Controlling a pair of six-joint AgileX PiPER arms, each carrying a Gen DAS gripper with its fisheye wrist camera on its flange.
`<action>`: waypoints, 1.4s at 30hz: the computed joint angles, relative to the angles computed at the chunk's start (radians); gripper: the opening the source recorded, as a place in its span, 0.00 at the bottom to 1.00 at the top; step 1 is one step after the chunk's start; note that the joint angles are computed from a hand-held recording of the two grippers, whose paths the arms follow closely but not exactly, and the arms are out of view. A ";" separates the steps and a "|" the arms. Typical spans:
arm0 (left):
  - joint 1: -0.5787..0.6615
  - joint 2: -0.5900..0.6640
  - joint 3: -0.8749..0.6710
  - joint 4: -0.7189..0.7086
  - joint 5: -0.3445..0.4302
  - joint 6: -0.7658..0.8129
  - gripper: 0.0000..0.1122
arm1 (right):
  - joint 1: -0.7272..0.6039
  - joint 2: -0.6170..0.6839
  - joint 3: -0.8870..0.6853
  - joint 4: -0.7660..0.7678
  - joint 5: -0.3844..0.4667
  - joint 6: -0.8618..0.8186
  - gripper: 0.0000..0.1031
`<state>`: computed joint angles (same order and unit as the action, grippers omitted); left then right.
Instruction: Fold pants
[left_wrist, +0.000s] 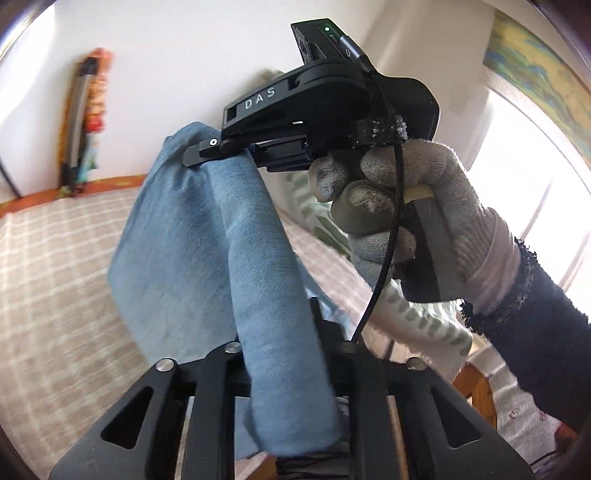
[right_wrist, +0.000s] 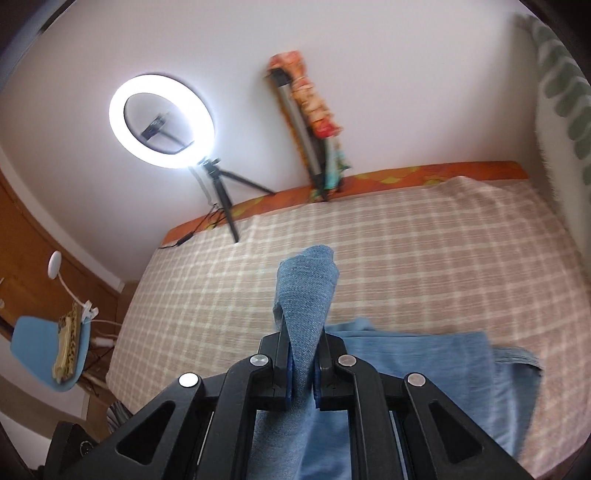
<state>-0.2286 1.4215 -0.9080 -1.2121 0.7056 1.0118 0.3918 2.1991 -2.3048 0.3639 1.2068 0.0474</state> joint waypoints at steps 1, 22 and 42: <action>-0.013 0.011 -0.016 0.020 0.009 -0.014 0.27 | -0.019 -0.027 0.054 0.003 -0.023 -0.016 0.05; -0.126 0.293 -0.069 0.312 -0.191 -0.122 0.42 | -0.353 0.080 0.317 0.108 -0.164 -0.253 0.10; -0.183 0.331 -0.118 0.384 -0.269 -0.221 0.42 | -0.392 -0.242 0.860 0.228 -0.321 -0.447 0.02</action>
